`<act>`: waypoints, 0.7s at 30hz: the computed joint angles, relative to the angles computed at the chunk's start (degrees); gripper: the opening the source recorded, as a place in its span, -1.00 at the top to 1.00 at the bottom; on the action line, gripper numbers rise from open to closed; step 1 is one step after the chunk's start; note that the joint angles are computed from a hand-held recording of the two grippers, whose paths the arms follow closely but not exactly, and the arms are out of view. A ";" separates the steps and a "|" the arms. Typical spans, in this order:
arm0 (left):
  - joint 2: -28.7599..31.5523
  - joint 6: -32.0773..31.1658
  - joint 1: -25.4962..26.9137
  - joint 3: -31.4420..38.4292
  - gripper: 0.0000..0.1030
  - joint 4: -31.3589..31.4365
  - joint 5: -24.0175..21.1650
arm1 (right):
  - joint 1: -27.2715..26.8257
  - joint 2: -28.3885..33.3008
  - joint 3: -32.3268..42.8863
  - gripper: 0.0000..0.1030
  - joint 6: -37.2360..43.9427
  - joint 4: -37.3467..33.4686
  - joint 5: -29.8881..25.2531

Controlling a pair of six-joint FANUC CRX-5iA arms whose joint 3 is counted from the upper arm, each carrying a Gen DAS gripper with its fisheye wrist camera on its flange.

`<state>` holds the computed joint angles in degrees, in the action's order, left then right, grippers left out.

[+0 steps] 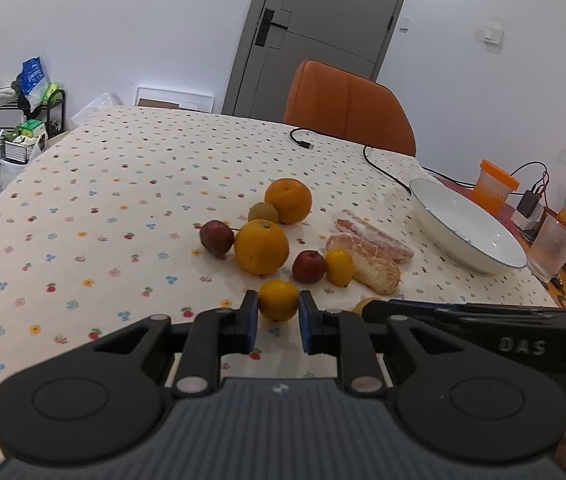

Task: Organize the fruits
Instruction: 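Grasp a small orange kumquat with the left gripper while the right grasps a brown kiwi, then carry both fruits over the white bowl and open both grippers to drop them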

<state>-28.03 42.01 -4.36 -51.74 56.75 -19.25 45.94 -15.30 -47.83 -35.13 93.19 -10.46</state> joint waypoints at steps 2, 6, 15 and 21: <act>-0.38 0.05 -0.06 -0.14 0.62 0.00 0.17 | -2.15 -0.06 -0.20 0.54 -4.29 5.17 1.67; -0.70 -0.22 -0.96 -0.20 0.62 0.40 0.90 | -3.35 -1.44 -1.08 0.54 -7.11 8.61 1.92; -0.45 -1.46 -5.14 0.42 0.62 2.11 3.42 | 0.86 -6.27 -4.03 0.54 -1.53 0.05 -6.20; 0.58 -1.60 -8.49 1.48 0.62 2.39 5.47 | 2.21 -9.59 -5.85 0.54 -0.28 -2.51 -10.39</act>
